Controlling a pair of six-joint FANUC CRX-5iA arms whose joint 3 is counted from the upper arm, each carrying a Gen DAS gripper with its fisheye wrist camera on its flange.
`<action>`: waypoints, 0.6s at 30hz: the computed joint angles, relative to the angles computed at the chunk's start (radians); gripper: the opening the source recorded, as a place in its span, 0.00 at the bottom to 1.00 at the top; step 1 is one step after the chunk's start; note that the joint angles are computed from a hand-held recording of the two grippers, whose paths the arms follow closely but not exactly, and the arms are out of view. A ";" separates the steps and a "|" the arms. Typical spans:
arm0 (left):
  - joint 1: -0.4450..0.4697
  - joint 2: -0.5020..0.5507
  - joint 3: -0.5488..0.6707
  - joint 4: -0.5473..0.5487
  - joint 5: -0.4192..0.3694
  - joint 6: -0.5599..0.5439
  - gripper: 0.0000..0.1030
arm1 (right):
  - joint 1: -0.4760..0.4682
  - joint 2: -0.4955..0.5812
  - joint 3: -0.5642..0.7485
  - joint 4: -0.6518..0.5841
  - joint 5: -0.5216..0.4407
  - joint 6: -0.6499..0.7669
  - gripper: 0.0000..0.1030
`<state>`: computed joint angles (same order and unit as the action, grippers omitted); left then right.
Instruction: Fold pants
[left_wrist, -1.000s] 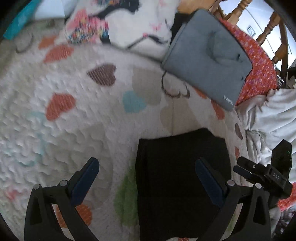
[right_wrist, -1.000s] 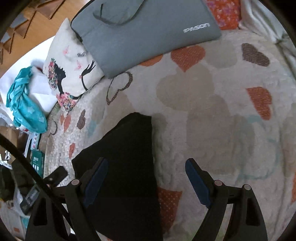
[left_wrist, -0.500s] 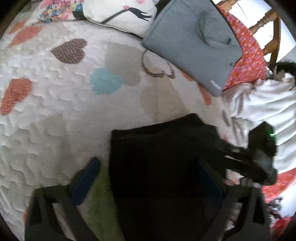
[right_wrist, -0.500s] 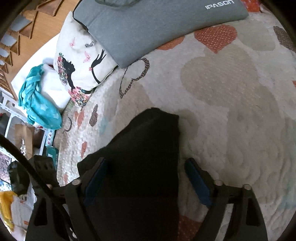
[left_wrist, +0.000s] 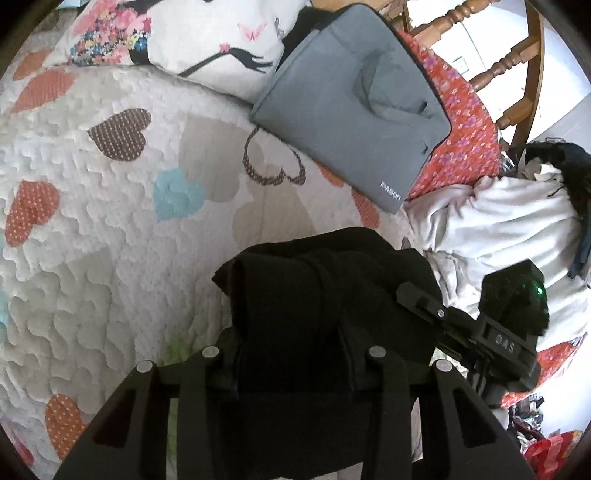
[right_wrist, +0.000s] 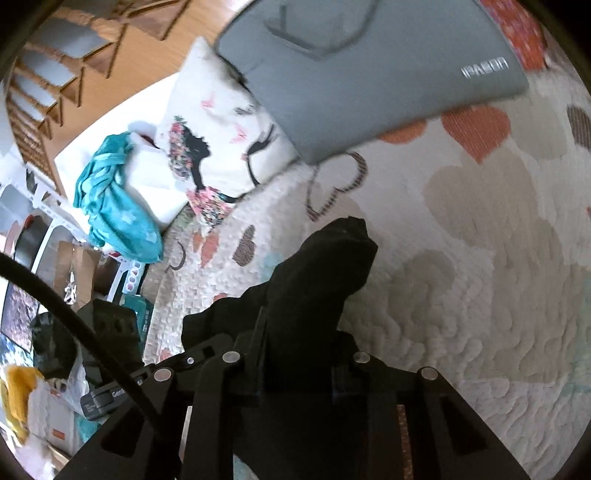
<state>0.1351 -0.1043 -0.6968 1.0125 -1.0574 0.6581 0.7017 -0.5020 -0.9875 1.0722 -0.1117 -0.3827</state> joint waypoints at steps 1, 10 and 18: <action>0.000 0.000 0.003 0.003 -0.001 0.000 0.36 | 0.023 -0.001 0.011 0.002 -0.036 0.010 0.25; -0.023 0.049 0.073 0.027 0.043 0.021 0.36 | 0.083 0.058 0.126 -0.115 -0.165 0.197 0.25; -0.068 0.168 0.164 -0.047 0.110 0.089 0.38 | 0.000 0.177 0.176 -0.151 -0.151 0.235 0.25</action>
<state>0.0673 0.0641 -0.5332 0.9653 -0.9471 0.7472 0.7020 -0.3245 -0.8113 0.9211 -0.2626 -0.1474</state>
